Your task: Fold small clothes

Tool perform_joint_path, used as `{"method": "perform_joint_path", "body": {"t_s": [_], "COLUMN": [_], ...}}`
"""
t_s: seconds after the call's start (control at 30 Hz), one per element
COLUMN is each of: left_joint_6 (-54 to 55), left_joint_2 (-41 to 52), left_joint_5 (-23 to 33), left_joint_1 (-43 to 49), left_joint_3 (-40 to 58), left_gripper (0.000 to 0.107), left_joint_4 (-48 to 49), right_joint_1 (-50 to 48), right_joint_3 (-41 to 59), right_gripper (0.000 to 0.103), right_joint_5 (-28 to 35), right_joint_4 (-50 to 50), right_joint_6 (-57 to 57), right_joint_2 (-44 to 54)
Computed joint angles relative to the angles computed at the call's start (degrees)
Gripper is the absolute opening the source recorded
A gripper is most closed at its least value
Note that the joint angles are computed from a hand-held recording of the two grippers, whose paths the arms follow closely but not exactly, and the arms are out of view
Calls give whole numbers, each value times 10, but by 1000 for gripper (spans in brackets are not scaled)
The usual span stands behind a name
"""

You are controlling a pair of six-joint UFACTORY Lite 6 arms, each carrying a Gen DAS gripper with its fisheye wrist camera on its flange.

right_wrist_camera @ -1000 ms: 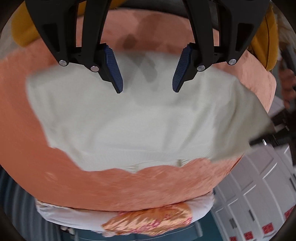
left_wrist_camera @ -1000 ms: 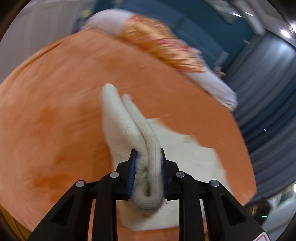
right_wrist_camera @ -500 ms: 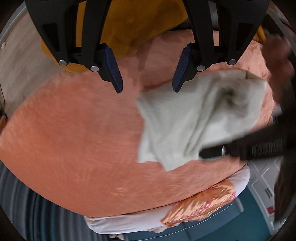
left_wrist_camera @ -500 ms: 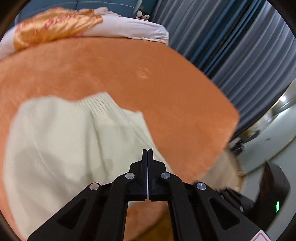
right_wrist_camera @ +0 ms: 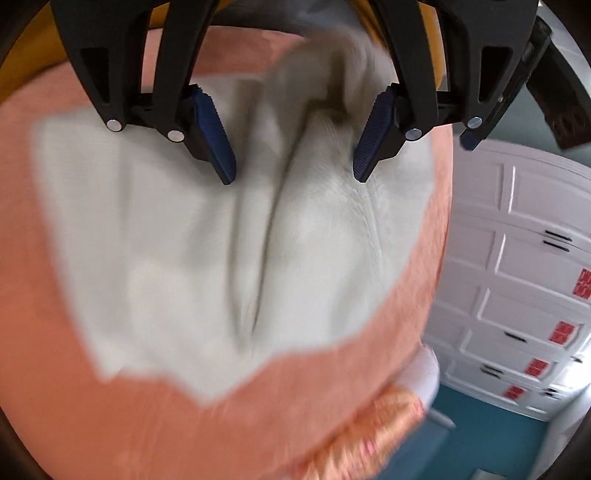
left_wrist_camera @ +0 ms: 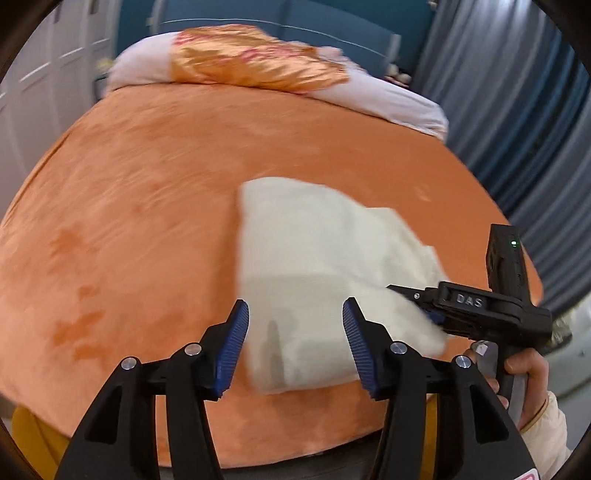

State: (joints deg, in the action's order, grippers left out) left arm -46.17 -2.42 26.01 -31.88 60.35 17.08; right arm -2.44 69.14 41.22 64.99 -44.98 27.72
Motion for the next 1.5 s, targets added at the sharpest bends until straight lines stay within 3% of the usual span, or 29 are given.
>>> {"method": "perform_joint_path", "body": {"t_s": [0.07,0.1,0.23,0.33,0.4,0.47,0.6,0.63,0.67,0.7,0.73,0.8,0.93,1.03,1.1,1.17,1.23,1.37,1.4,1.5], "left_joint_6": [-1,12,20,10,-32,-44,-27,-31,-48,-60,-66,-62,-66,-68,-64,-58,-69,-163,-163,-163], "left_joint_2": [-12,-17,-9,-27,-21,2,12,11,7,5,1,-12,-1,52,117,180,240,297,304,303], "left_joint_5": [-2,-3,-8,-3,-6,-11,-17,-14,-3,5,11,16,17,-3,-21,-18,5,78,86,97], "left_joint_1": [12,18,20,3,-11,-18,-22,-24,-30,-33,-33,-28,-37,-51,-66,-82,-101,-143,-148,-150], "left_joint_3": [-18,-24,-21,-26,-25,-16,-11,-11,-8,-6,-4,3,31,64,102,145,193,242,246,246], "left_gripper": [51,52,54,61,63,63,63,63,63,63,63,63,63,63,63,63,63,64,65,65], "left_joint_4": [2,-8,-18,0,50,62,26,31,53,68,76,71,77,69,54,43,55,186,193,186], "right_joint_1": [31,41,54,13,-27,-44,-12,-1,10,26,39,14,-105,-182,-179,-181,-200,-171,-162,-114], "right_joint_3": [17,31,77,4,-65,-75,-49,-30,-17,-4,5,-1,-27,-43,-40,-68,-89,-129,-134,-125], "right_gripper": [72,65,60,61,67,67,68,64,49,27,25,17,17,17,19,21,22,22,22,22], "right_joint_5": [-35,-39,-25,-8,35,72,86,87,83,62,39,57,88,63,13,-17,8,-52,-42,-25], "right_joint_4": [-33,-51,-134,-76,-24,8,49,50,49,31,2,16,-1,-64,-112,-81,-62,-138,-144,-141], "right_joint_6": [48,72,129,58,7,-27,-37,-25,-18,-3,12,-12,-53,-59,-74,-111,-119,-31,-28,-39], "right_joint_2": [2,4,12,-38,-71,-51,-10,2,6,4,-14,-62,-195,-183,-111,-69,-115,-284,-326,-346]}}
